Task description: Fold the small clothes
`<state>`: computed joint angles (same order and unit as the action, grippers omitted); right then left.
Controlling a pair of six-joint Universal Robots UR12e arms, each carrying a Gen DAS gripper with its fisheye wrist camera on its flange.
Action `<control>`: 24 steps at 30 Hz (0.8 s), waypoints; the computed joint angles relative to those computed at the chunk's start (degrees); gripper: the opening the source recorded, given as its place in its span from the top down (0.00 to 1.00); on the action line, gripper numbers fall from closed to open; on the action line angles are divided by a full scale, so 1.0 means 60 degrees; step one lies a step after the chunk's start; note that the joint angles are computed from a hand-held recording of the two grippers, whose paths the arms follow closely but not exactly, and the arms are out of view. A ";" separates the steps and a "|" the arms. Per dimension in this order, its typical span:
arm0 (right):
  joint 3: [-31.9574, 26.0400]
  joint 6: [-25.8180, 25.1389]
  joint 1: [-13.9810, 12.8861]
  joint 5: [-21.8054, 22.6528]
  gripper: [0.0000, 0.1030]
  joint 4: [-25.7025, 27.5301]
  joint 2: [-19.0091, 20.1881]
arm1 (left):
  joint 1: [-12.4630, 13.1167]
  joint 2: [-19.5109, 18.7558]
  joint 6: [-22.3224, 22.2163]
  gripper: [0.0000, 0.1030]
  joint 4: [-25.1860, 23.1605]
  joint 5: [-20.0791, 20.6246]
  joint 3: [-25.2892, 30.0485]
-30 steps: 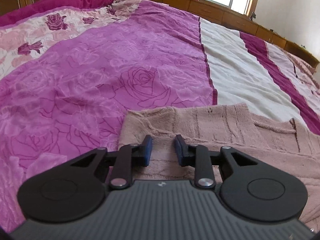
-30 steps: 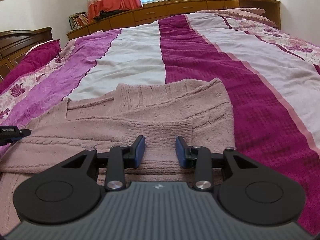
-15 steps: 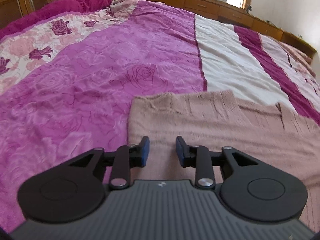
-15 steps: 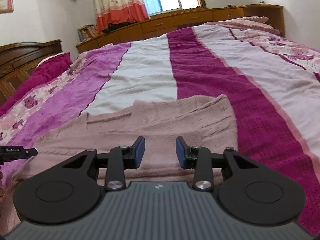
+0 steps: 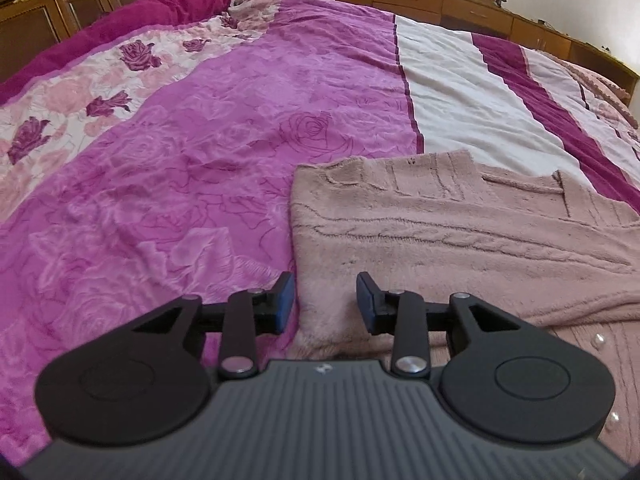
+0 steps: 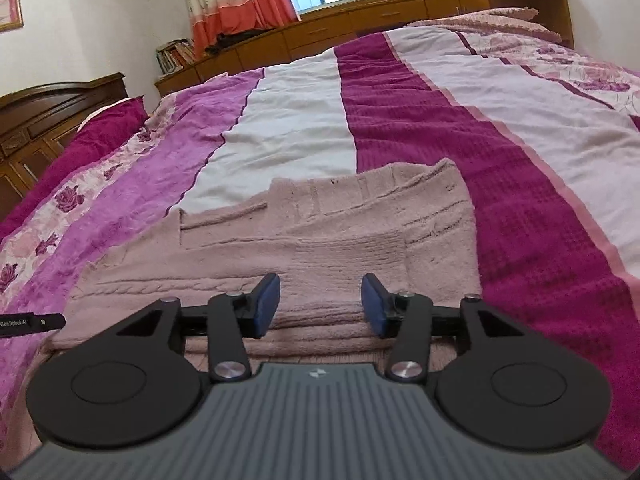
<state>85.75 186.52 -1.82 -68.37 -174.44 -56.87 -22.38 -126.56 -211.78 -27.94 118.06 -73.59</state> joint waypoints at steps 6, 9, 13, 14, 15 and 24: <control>0.0460 -0.0228 -0.0139 0.0486 0.48 0.0069 -0.0426 | -0.0122 0.0440 -0.0184 0.58 -0.0058 -0.0212 -0.0433; 0.0738 -0.0324 -0.0221 0.0688 0.48 0.0102 -0.0672 | -0.0227 0.0604 -0.0224 0.55 -0.0139 -0.0112 -0.0578; 0.1095 -0.0442 -0.0309 0.0796 0.48 0.0161 -0.0993 | -0.0317 0.0806 -0.0443 0.55 -0.0358 -0.0207 -0.0744; 0.1174 -0.0519 -0.0322 0.0819 0.48 0.0172 -0.1061 | -0.0334 0.0856 -0.0526 0.55 -0.0395 -0.0259 -0.0792; 0.1260 -0.0626 -0.0336 0.0841 0.48 0.0202 -0.1139 | -0.0348 0.0899 -0.0590 0.55 -0.0426 -0.0291 -0.0837; 0.1858 -0.1199 -0.0492 0.0814 0.48 0.0900 -0.1736 | -0.0522 0.1251 -0.1012 0.55 -0.0931 -0.0344 -0.1168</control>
